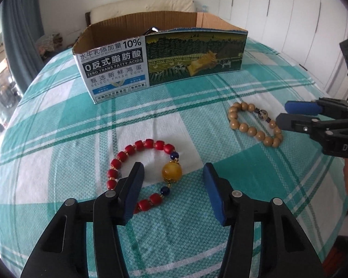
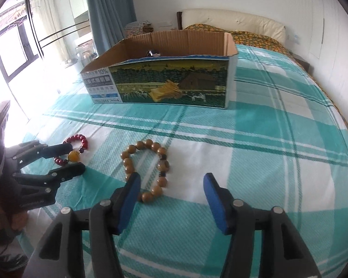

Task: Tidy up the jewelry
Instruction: 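Grasp the red bead bracelet with the left tool while the right grasps the wooden bead bracelet, then carry both bracelets over the cardboard box and open both tools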

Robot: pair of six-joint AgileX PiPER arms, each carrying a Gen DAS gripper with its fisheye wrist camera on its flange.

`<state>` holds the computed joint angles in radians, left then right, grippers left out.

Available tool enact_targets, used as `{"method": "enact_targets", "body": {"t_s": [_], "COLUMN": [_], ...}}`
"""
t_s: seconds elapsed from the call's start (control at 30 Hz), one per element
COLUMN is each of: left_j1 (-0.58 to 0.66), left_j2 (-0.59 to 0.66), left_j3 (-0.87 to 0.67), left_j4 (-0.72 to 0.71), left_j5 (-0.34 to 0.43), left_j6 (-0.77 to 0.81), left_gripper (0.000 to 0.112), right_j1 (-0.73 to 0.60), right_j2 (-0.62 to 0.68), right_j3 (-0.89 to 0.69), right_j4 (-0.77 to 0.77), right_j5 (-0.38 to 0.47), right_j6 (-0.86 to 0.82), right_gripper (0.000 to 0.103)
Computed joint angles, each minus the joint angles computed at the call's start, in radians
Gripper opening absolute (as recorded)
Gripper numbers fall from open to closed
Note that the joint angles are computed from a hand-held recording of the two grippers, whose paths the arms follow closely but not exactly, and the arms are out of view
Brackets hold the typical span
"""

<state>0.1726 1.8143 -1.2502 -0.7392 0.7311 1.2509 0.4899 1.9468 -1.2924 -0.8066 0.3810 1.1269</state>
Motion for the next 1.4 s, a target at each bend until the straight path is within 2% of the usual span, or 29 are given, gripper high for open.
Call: {"method": "enact_targets", "body": {"t_s": [0.07, 0.13, 0.17, 0.2, 0.23, 0.27, 0.37, 0.53, 0.57, 0.6, 0.77, 1.0, 1.4], "left_j1": [0.0, -0.001, -0.002, -0.002, 0.001, 0.004, 0.019, 0.091, 0.105, 0.118, 0.172, 0.206, 0.243], "left_j2": [0.001, 0.001, 0.001, 0.001, 0.0, 0.0, 0.006, -0.033, -0.042, -0.052, -0.102, -0.13, -0.136], "left_j3": [-0.002, -0.002, -0.002, -0.002, -0.001, -0.002, -0.017, -0.014, -0.019, -0.024, -0.049, -0.07, -0.16], "left_j4": [0.0, 0.001, 0.002, 0.0, -0.009, -0.014, -0.023, -0.077, -0.083, -0.084, -0.088, -0.079, -0.071], "left_j5": [0.002, 0.0, -0.002, -0.002, 0.004, 0.006, 0.041, 0.156, 0.183, 0.207, 0.307, 0.367, 0.413], "left_j6": [-0.004, -0.006, -0.007, -0.006, 0.001, 0.002, -0.01, -0.004, -0.008, -0.016, -0.063, -0.142, -0.202], "left_gripper": [0.054, 0.054, 0.054, 0.047, 0.037, 0.016, 0.016, 0.015, 0.015, 0.015, 0.015, 0.015, 0.015], "right_j1": [-0.004, 0.003, 0.018, 0.036, 0.044, 0.044, 0.041, 0.035, 0.049, 0.043, 0.053, 0.075, 0.083], "right_j2": [0.048, 0.072, 0.086, 0.103, 0.099, 0.099, 0.063, -0.118, -0.168, -0.179, -0.293, -0.398, -0.436], "right_j3": [-0.067, -0.087, -0.106, -0.125, -0.121, -0.121, -0.092, 0.057, 0.074, 0.088, 0.142, 0.175, 0.157], "right_j4": [0.08, 0.052, -0.004, -0.047, -0.059, -0.059, 0.004, 0.032, 0.057, 0.073, 0.148, 0.23, 0.256], "right_j5": [0.023, 0.033, 0.062, 0.102, 0.103, 0.103, 0.093, 0.017, 0.036, 0.015, 0.026, 0.039, 0.066], "right_j6": [-0.097, -0.079, -0.046, -0.029, -0.019, -0.019, -0.054, 0.017, 0.027, 0.001, -0.028, -0.067, -0.106], "right_gripper": [0.046, 0.042, 0.03, 0.023, 0.017, 0.014, 0.014, 0.014, 0.014, 0.014, 0.014, 0.014, 0.014]}}
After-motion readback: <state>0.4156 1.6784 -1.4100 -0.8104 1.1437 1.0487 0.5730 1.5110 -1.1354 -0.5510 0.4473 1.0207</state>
